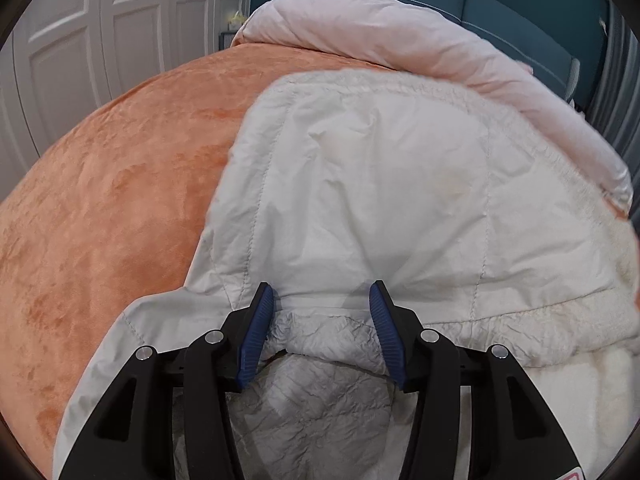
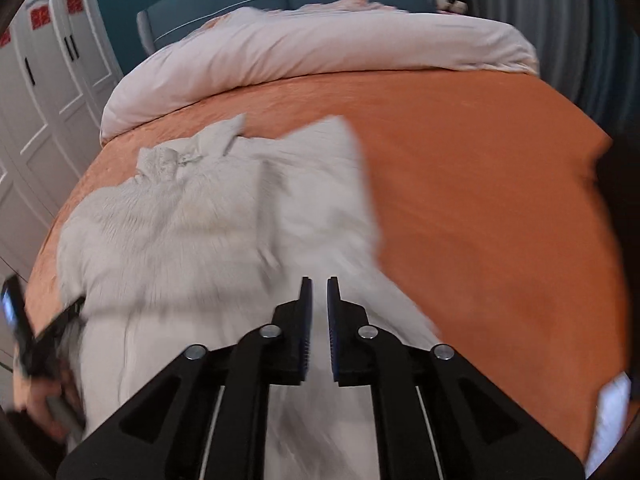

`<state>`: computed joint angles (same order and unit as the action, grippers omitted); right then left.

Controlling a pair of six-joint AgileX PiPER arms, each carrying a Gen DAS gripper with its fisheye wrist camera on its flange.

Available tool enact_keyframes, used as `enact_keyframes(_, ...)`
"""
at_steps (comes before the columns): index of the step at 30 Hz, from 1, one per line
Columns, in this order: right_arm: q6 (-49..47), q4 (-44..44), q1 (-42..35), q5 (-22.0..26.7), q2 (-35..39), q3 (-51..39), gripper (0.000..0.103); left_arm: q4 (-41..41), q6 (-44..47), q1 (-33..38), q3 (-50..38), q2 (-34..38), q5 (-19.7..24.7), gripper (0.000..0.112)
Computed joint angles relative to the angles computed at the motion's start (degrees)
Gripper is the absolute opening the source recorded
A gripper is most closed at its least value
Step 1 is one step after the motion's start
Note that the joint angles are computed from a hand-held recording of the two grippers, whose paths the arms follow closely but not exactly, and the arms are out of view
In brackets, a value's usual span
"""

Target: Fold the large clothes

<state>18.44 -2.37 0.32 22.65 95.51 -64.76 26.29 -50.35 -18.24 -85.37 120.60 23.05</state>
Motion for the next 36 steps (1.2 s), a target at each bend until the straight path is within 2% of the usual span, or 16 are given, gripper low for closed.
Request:
enact_keyframes(1,-4.9,4.5,-2.6,1.7,-5.7,5.1,0.023,-5.7,4.5,1.0,1.7,-2.5,0.4,0.051)
enact_keyframes(2,-10.6,9.0,-5.1,1.2,-11.4,10.9,0.045,-11.5,9.0,2.2,4.7,-5.8,0.1,0.056)
enact_keyframes(4,-22.1,18.4,-11.2,4.1,-21.3,19.4,0.061,-22.9,17.6,4.4,14.4,-14.4,-3.0,0.069)
enact_keyframes(7,-38.1,29.9,-23.7,13.2,-32.3,28.7,0.064,-40.1,33.5,9.0,31.2,-31.4,-3.5,0.086)
enact_keyframes(10,-50.4,36.3,-38.0,23.9,-39.5,35.5,0.065,-48.1,44.3,15.7,41.6,-42.9,2.3,0.086)
enact_keyframes(13,-52.6,37.3,-41.0,26.2,-42.7,39.6,0.07,-51.5,49.2,22.9,49.6,-49.8,8.6,0.086)
enact_keyframes(15,-51.3,36.7,-37.6,24.4,-43.2,41.7,0.073,-58.1,55.8,27.5,53.2,-51.0,12.1,0.086)
enact_keyframes(20,-45.4,36.5,-31.1,19.7,-41.9,46.4,0.075,-63.3,59.8,24.1,58.8,-56.1,10.4,0.086)
enact_keyframes(22,-48.5,41.4,-31.9,18.9,-39.9,48.1,0.074,-64.2,60.0,21.4,59.3,-55.5,9.2,0.084)
enact_keyframes(23,-49.4,42.6,-32.9,19.3,-40.1,48.6,0.067,-62.9,58.4,19.2,59.4,-55.2,8.0,0.08)
enact_keyframes(24,-52.3,45.3,-34.7,20.6,-39.7,49.1,0.059,-62.6,58.4,17.9,59.7,-55.0,6.6,0.062)
enact_keyframes(26,-53.6,47.4,-35.7,22.6,-40.1,49.0,0.03,-68.5,65.2,19.4,59.5,-54.5,9.2,0.029)
enact_keyframes(27,-51.7,46.5,-34.4,22.9,-41.1,48.6,0.025,-70.6,67.3,21.1,59.5,-54.9,11.3,0.019)
enact_keyframes(29,-43.0,40.6,-28.8,23.0,-45.4,46.8,0.014,-69.8,66.9,21.5,58.6,-57.5,13.8,0.01)
enact_keyframes(31,-35.6,35.0,-24.5,24.4,-50.0,44.9,0.011,-66.9,64.7,21.5,57.3,-61.2,16.9,0.007)
enact_keyframes(36,-33.0,27.5,-23.9,40.6,-61.5,37.6,0.01,-59.3,59.7,23.5,52.2,-73.1,31.4,0.006)
